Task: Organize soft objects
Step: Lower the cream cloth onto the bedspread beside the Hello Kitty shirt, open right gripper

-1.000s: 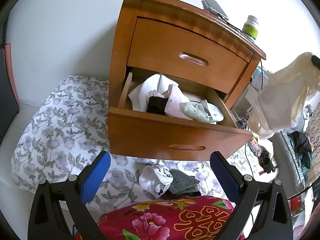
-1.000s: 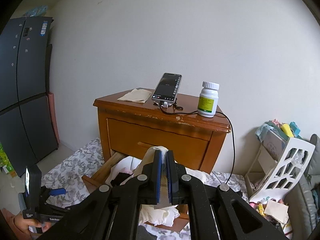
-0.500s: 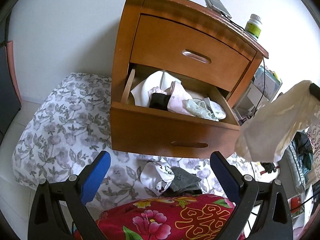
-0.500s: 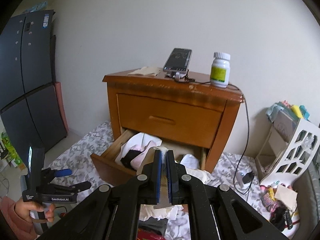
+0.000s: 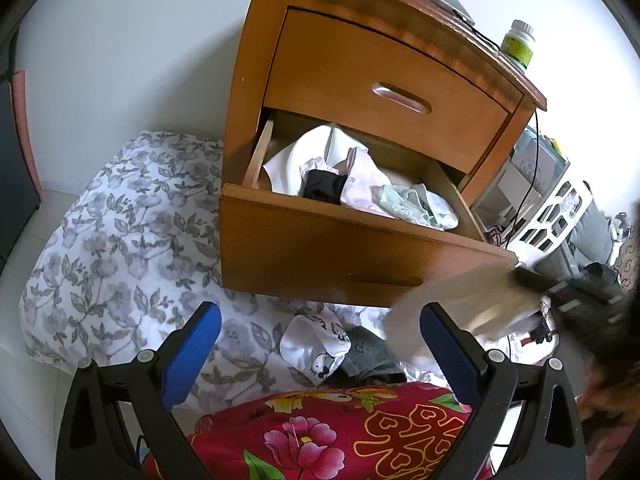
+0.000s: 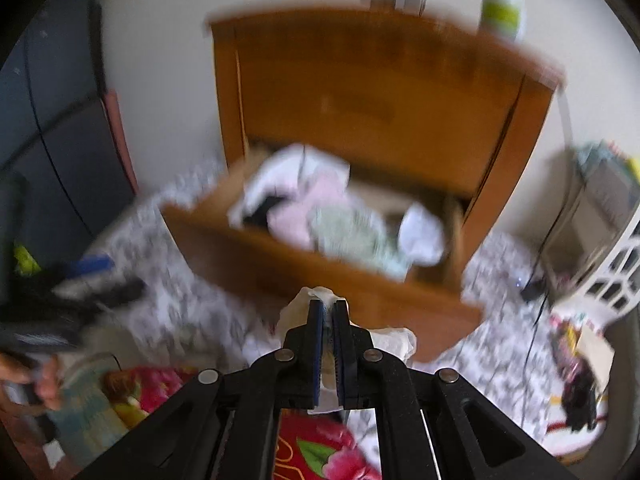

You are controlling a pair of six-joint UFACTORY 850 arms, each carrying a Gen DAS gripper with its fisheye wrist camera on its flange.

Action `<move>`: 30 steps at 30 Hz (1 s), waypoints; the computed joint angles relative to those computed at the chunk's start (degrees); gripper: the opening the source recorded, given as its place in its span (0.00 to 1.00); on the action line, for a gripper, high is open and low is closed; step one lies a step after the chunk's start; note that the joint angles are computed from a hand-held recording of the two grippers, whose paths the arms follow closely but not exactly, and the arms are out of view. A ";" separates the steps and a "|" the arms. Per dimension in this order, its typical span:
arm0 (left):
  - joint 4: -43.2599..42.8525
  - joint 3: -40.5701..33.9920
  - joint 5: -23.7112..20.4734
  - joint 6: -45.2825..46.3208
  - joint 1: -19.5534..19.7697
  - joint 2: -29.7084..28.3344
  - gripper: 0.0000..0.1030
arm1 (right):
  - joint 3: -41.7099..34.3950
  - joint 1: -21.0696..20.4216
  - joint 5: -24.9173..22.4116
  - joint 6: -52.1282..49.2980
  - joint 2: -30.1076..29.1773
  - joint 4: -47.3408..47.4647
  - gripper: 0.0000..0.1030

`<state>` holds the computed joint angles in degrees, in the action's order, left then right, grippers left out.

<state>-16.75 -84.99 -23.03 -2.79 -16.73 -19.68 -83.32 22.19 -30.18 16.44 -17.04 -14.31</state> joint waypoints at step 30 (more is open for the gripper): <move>-0.59 -4.92 -6.15 -0.46 0.81 -6.66 0.97 | -2.33 -1.29 -9.19 -3.92 -11.58 13.35 0.46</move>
